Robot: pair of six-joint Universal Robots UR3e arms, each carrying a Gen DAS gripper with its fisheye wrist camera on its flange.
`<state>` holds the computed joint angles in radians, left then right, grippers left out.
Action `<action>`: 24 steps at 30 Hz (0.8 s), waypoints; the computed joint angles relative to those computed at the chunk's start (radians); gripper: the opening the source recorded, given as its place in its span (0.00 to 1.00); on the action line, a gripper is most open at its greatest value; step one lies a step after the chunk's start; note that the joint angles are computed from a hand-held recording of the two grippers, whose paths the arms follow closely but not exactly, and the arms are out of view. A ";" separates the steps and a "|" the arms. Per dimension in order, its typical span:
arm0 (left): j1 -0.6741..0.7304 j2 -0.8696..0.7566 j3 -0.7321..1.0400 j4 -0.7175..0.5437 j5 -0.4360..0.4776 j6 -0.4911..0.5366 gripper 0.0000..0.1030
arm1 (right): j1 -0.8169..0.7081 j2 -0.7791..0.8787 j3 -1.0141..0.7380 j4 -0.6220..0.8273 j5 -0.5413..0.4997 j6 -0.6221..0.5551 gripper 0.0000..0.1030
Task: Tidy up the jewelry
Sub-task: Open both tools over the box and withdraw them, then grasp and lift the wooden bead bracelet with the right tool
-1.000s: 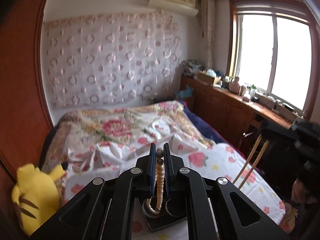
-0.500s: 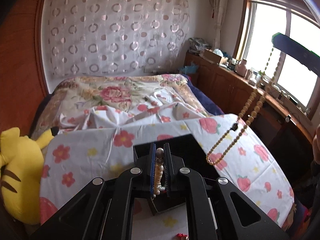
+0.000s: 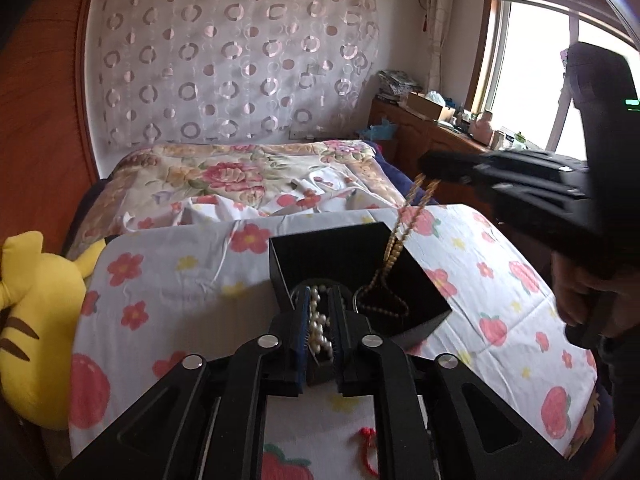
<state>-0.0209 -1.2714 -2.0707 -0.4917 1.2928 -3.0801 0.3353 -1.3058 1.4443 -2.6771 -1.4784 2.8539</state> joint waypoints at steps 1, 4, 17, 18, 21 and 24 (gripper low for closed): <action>0.002 0.021 -0.024 0.010 -0.001 0.000 0.20 | -0.001 0.006 0.011 -0.006 -0.002 0.000 0.05; 0.012 0.078 -0.095 0.036 -0.003 0.005 0.36 | -0.006 0.028 0.021 0.007 0.010 0.020 0.06; 0.084 0.376 -0.298 -0.023 -0.052 0.021 0.81 | -0.075 -0.236 0.382 -0.087 0.144 0.031 0.29; 0.090 0.400 -0.310 -0.040 -0.057 0.030 0.82 | -0.082 -0.266 0.419 -0.090 0.159 0.026 0.29; 0.074 0.447 -0.340 -0.061 -0.021 0.023 0.87 | -0.083 -0.365 0.549 -0.093 0.183 0.001 0.30; 0.114 0.544 -0.376 -0.134 -0.047 0.039 0.90 | -0.073 -0.459 0.678 -0.091 0.205 -0.027 0.30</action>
<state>0.0928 -0.7274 -2.4471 -0.6252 1.2462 -3.0407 0.2622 -1.7652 2.1224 -2.7681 -1.2729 2.8267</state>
